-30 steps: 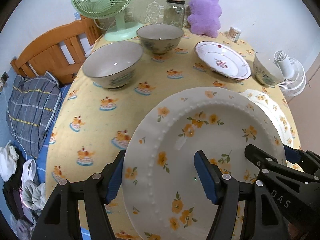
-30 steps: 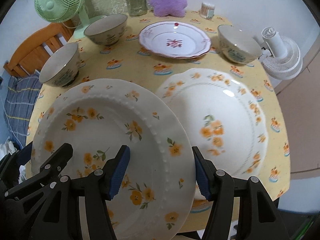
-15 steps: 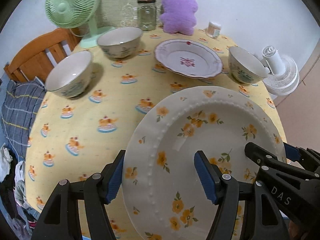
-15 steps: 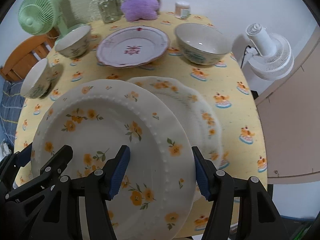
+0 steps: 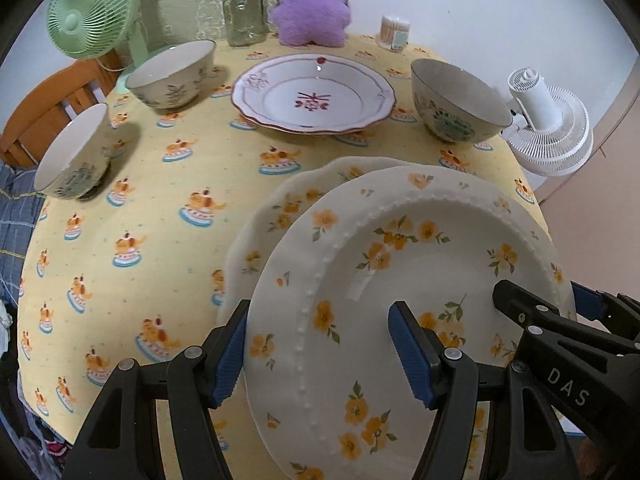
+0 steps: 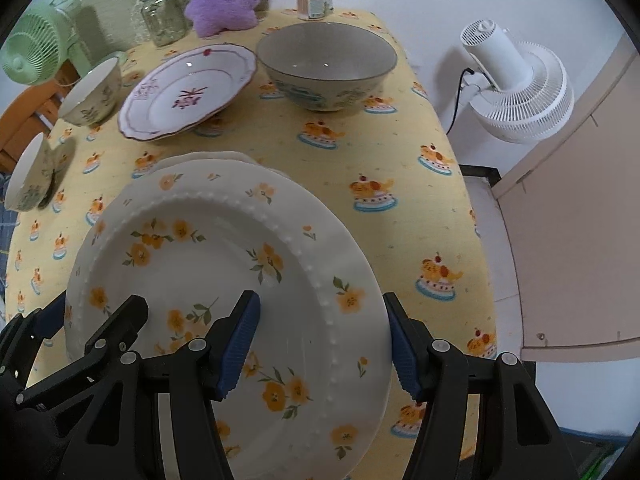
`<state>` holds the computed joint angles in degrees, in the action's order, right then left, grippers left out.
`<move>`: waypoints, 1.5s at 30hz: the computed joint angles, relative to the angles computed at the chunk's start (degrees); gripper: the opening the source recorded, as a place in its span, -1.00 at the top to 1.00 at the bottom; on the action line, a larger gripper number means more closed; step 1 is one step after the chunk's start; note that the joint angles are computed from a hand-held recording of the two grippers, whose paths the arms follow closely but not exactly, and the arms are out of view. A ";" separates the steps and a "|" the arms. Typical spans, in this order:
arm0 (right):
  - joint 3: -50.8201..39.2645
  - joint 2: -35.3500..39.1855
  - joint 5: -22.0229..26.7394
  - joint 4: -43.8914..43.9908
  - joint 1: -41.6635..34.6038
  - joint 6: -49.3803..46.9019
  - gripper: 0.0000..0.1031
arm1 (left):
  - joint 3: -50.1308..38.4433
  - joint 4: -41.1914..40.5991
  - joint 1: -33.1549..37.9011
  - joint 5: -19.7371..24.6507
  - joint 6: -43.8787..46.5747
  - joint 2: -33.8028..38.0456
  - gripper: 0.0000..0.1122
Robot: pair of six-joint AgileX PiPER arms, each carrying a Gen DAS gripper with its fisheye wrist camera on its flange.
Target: Organize plates and bowls
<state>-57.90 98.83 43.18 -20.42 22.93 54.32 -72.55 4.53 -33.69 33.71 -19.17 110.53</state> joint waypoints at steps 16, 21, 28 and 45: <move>0.13 1.70 -2.36 0.23 -2.57 -1.77 -0.24 | -4.47 0.44 -0.44 2.21 -1.21 5.41 -0.25; -0.06 2.13 -2.85 0.94 -3.17 -1.87 -0.23 | -6.21 2.29 -0.96 3.97 -2.69 6.35 -0.26; 0.71 1.48 -3.42 1.22 -3.34 -2.32 -0.04 | -8.31 8.63 -2.90 7.56 -6.88 7.36 -0.26; 5.56 -4.97 -2.82 1.26 -1.85 -1.94 0.38 | -5.76 4.59 -2.30 7.65 -2.52 3.99 -0.45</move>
<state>-52.34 93.86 40.35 -19.16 21.09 52.38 -78.31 9.13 -35.99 41.36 -21.69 114.52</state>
